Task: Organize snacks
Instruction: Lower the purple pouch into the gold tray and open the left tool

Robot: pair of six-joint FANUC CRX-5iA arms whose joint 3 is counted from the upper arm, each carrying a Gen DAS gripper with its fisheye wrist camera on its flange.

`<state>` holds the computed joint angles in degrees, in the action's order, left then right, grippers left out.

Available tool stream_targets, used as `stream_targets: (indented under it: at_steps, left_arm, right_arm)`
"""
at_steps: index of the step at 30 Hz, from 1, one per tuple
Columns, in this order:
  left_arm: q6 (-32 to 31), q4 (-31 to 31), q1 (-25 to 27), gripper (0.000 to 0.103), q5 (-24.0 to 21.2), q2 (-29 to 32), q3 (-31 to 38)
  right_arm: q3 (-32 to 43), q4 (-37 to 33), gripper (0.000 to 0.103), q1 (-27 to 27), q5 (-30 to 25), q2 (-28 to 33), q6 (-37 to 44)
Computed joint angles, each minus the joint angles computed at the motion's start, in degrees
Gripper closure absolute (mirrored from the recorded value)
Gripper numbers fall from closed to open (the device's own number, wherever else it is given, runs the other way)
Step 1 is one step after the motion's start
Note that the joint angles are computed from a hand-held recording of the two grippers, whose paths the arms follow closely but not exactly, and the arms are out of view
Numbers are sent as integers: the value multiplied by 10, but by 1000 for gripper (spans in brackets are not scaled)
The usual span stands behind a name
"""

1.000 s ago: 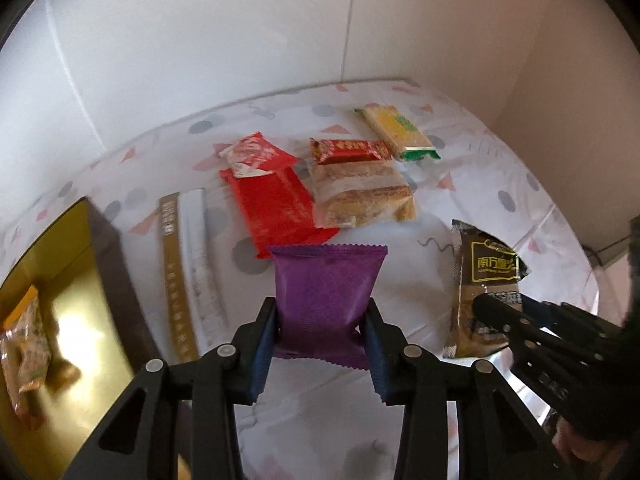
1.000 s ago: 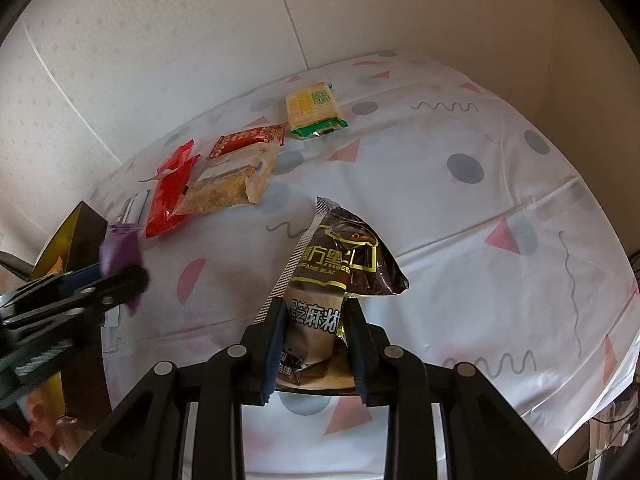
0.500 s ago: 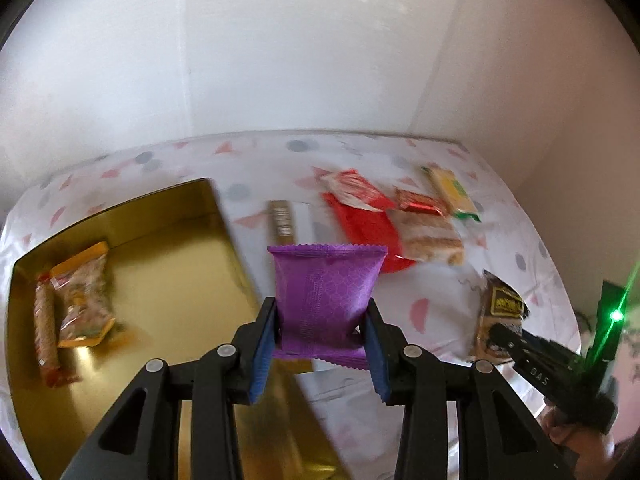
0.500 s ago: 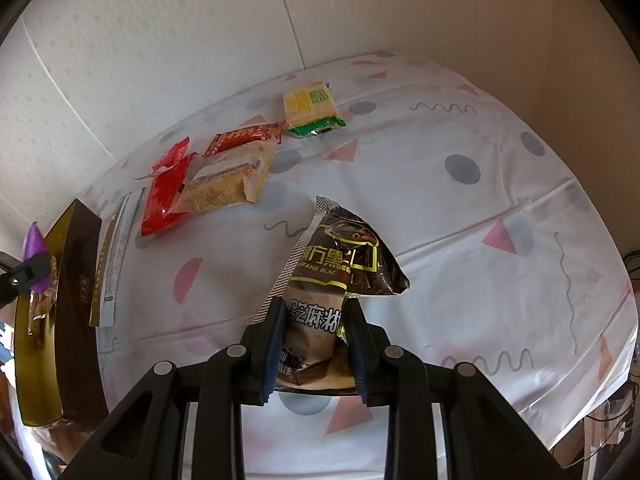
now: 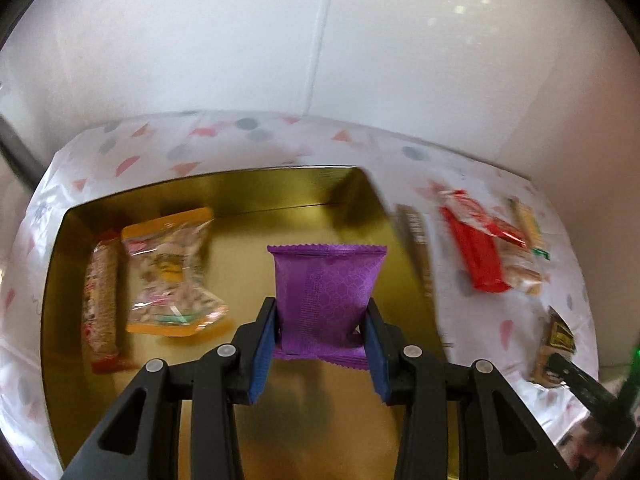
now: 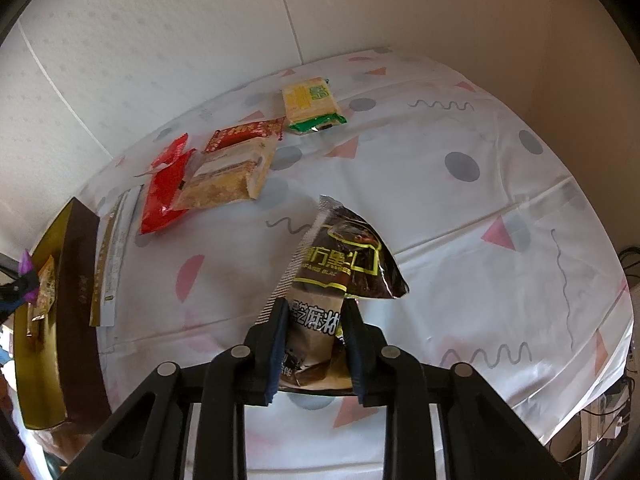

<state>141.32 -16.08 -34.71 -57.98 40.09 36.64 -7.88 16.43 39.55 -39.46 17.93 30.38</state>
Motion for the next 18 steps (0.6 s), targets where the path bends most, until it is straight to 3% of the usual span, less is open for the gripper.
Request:
stream_targets:
  at_steps: [9, 18]
  left_arm:
    - [11, 19, 26, 62, 10, -4, -34]
    - [-1, 5, 37, 61, -16, 23, 7]
  right_arm:
    - [-4, 4, 82, 11, -5, -10, -11]
    - [-15, 35, 83, 24, 1, -23, -27]
